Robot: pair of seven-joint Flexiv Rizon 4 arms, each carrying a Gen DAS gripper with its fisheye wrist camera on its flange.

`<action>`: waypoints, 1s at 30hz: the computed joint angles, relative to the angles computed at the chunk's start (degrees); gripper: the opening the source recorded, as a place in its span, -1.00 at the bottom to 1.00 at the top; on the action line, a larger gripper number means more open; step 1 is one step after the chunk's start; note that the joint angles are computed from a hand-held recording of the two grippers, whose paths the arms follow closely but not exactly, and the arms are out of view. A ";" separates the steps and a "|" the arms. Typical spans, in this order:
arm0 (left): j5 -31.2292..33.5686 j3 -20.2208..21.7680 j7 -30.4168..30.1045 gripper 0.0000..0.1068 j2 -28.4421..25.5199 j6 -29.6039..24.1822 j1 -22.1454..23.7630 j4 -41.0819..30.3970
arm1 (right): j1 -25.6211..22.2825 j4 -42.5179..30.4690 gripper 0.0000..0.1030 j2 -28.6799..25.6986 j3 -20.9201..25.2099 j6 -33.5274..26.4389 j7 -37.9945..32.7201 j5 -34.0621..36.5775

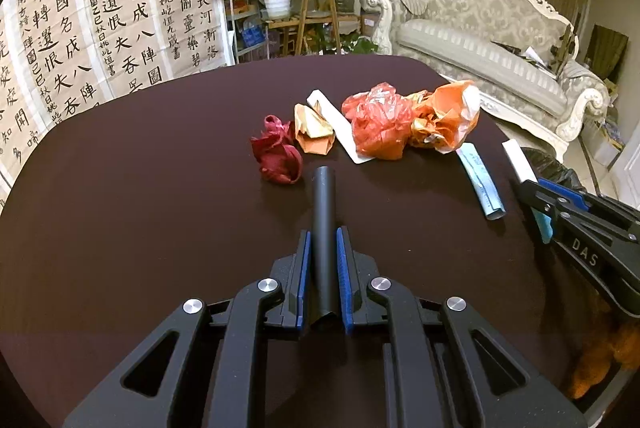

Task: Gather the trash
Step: 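Carry the blue-white tube over the bin and open the right tool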

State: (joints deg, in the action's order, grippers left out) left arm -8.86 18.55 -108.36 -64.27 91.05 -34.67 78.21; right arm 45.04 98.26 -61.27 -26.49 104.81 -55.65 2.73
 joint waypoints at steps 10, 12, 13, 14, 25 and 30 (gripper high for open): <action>-1.58 0.94 0.01 -0.74 0.32 3.71 -2.00 0.73 | 4.19 4.98 -0.66 0.31 -3.90 4.55 -1.04 6.58; -2.14 1.30 0.52 -0.74 0.17 4.44 -2.83 0.52 | 4.97 5.92 -0.66 0.47 -4.62 5.46 -1.45 8.19; -2.43 1.19 0.94 -0.74 0.08 4.69 -2.95 0.34 | 5.19 6.27 -0.66 0.51 -4.84 5.79 -1.70 8.86; -2.58 0.82 1.54 -0.74 -0.02 5.00 -3.07 -0.09 | 5.66 6.90 -0.66 0.47 -5.43 6.21 -1.92 9.82; -4.39 -3.19 8.79 -0.74 -3.33 5.80 -3.71 -8.26 | 8.61 10.51 -0.66 -1.13 -10.81 8.32 -3.04 18.11; -5.58 -1.37 9.73 -0.74 -6.58 4.23 -5.35 -14.69 | 8.52 11.02 -0.65 -2.46 -12.64 8.69 -2.53 19.92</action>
State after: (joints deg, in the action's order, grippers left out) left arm -14.44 17.18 -98.63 -70.85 95.28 -40.02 63.51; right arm 53.56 109.28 -63.73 -39.14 113.49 -58.18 22.64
